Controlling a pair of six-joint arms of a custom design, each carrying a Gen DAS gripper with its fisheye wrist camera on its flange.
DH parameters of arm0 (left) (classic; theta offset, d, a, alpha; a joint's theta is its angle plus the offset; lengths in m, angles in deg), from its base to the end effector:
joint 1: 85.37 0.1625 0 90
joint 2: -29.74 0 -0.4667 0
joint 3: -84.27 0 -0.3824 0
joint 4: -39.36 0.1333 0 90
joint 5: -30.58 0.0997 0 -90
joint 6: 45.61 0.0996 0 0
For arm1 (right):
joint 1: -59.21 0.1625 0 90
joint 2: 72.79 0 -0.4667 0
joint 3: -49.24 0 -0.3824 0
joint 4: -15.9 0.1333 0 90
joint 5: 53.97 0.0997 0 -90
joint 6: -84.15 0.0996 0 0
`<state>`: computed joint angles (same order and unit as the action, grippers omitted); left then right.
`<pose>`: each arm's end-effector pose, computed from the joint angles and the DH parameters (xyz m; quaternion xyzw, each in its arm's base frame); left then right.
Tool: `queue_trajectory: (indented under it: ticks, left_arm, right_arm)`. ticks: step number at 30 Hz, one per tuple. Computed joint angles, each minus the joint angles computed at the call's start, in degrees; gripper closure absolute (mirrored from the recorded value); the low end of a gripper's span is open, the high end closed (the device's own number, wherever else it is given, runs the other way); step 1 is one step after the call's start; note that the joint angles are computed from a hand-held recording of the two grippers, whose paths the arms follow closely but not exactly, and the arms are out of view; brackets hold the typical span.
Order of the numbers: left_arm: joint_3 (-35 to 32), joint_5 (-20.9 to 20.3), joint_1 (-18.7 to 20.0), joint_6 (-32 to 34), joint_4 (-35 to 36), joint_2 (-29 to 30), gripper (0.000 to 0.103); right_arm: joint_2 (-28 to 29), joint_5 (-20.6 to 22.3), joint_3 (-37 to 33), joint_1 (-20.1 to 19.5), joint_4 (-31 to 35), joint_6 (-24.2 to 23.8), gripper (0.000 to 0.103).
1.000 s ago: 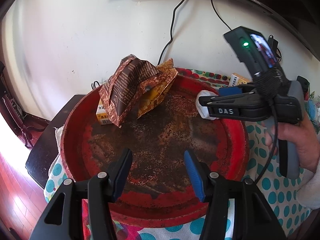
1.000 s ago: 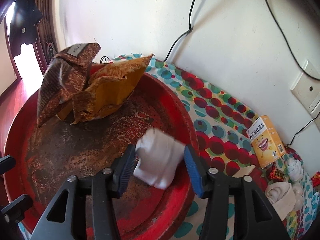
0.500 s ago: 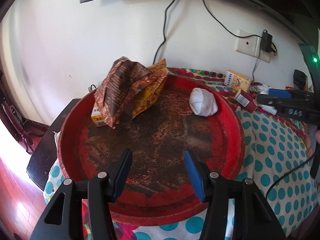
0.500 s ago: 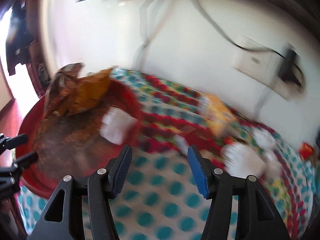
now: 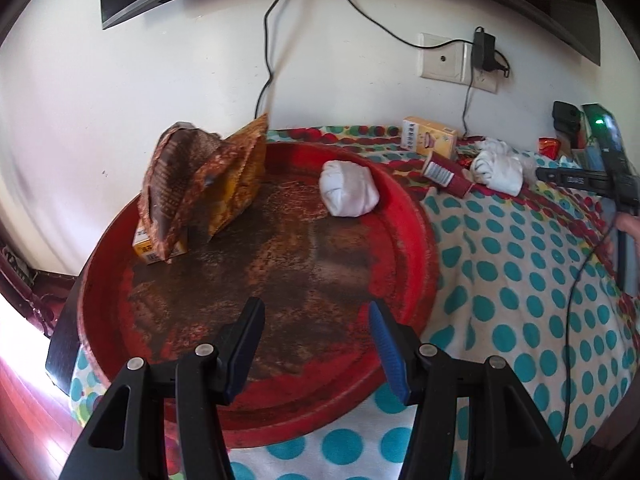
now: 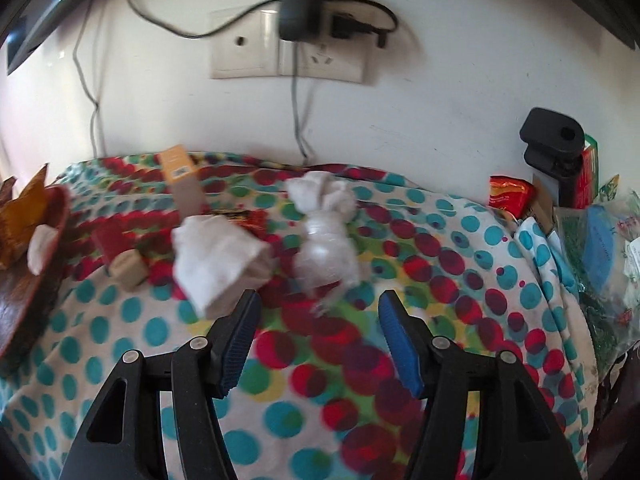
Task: Organize objects
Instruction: 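Grasp the clear plastic-wrapped white bundle with the right gripper, then grasp the white rolled towel with the left gripper while the right gripper holds the plastic bundle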
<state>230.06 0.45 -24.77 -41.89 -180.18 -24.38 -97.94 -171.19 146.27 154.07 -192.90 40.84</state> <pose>0.0087 -0.4316 0.1801 0.0784 0.8319 -0.3791 0.3977 0.1445 -0.6643 0.0097 0.2783 -0.8522 0.2943 0.3312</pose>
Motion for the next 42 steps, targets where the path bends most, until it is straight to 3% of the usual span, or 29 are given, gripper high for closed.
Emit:
queue_trajectory:
  ticks: [6,10,12,15,24,29,37,42]
  left_arm:
    - [-3.6,0.0,-1.3,-2.0,7.8,0.4,0.047]
    - [-8.6,-3.2,-1.4,-2.3,13.9,0.7,0.047]
    - [-11.6,-5.7,-1.3,-2.1,16.4,1.3,0.047]
    - [-16.5,-7.1,-1.6,0.0,19.1,3.8,0.047]
    - [-31.2,-16.5,0.4,2.5,29.3,11.8,0.047]
    - [-39.0,-14.7,0.7,4.4,34.8,17.6,0.047]
    - [-46.2,-11.1,2.2,4.5,35.7,22.8,0.047]
    - [-46.9,-14.1,3.6,2.8,32.6,22.9,0.049]
  right_arm:
    - [2.4,-0.8,-5.9,-0.2,4.9,-1.2,0.044]
    - [3.4,0.1,-8.8,-0.6,9.8,-0.9,0.048]
    - [3.7,0.4,-9.4,-0.8,11.0,-1.2,0.066]
    - [3.3,0.9,-8.8,-1.2,11.4,-2.0,0.078]
    - [-4.0,5.8,3.6,-4.4,6.4,-4.8,0.079]
    - [-5.6,7.6,5.9,-5.4,5.8,-4.0,0.079]
    - [-4.7,4.9,4.8,-4.7,6.7,-5.5,0.079]
    - [-4.7,4.5,4.5,-4.7,7.2,-5.1,0.079]
